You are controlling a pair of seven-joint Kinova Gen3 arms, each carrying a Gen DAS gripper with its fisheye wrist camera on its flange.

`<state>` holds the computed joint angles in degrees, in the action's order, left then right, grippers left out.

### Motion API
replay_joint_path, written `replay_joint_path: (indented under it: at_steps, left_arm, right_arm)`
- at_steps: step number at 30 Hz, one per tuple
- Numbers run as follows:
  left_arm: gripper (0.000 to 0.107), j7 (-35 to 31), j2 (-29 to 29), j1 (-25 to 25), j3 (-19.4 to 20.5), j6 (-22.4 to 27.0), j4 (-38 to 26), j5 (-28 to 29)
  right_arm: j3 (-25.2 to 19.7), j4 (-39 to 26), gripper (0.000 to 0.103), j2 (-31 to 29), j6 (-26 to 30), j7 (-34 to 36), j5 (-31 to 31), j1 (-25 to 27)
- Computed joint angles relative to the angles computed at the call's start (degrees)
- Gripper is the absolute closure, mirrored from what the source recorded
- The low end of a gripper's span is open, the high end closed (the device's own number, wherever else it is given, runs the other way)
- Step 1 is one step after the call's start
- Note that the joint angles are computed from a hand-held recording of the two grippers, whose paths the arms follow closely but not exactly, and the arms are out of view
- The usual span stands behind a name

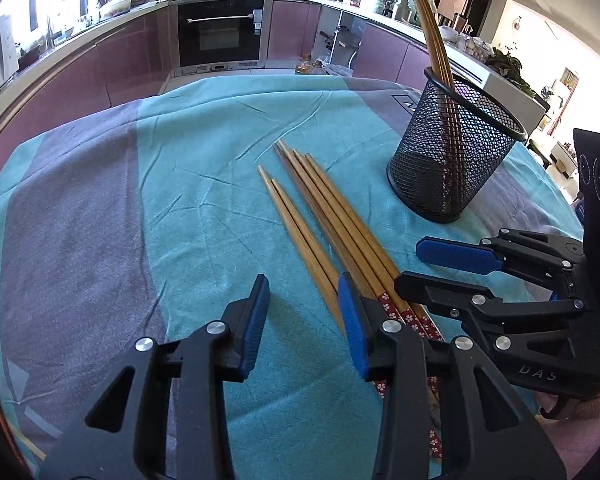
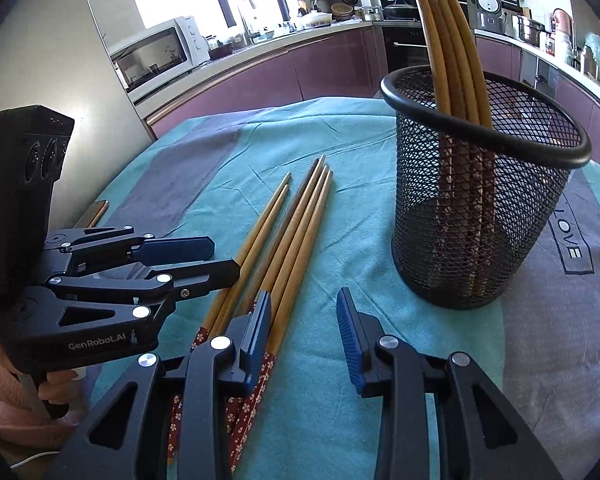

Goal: Organize utensils
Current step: 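Grasp another chopstick with the right tool while the left tool grasps one too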

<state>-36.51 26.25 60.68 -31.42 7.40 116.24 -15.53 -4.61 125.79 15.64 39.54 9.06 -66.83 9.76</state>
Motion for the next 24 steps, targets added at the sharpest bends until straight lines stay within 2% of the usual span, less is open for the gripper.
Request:
replay_joint_path:
  at_steps: [4, 10, 18, 21, 24]
  left_arm:
    - [0.078, 0.2, 0.3, 0.3, -0.1, 1.6, -1.0, -1.0]
    - [0.086, 0.3, -0.1, -4.2, 4.0, 1.7, -1.2, -2.5]
    - [0.088, 0.2, 1.1, -7.9, 6.6, 3.8, -4.1, -3.7]
    - [0.091, 0.9, 1.6, -8.9, 7.3, 4.4, -5.2, -4.3]
    - [0.094, 2.9, 2.1, -7.8, 6.2, 4.3, -5.3, -5.0]
  right_arm:
    - [-0.1, 0.3, 0.073, -0.4, -1.3, -0.3, -0.1, -0.4]
    - [-0.9, 0.6, 0.073, -1.0, -4.7, -0.5, -0.5, -2.1]
    - [-3.7, -0.1, 0.077, -0.6, -11.2, -2.3, -0.9, -5.0]
    - [-4.3, -0.3, 0.083, -0.4, -11.7, -2.9, -1.0, -4.8]
    - [-4.1, -0.9, 0.091, 0.3, -10.1, -3.8, -0.8, -3.7]
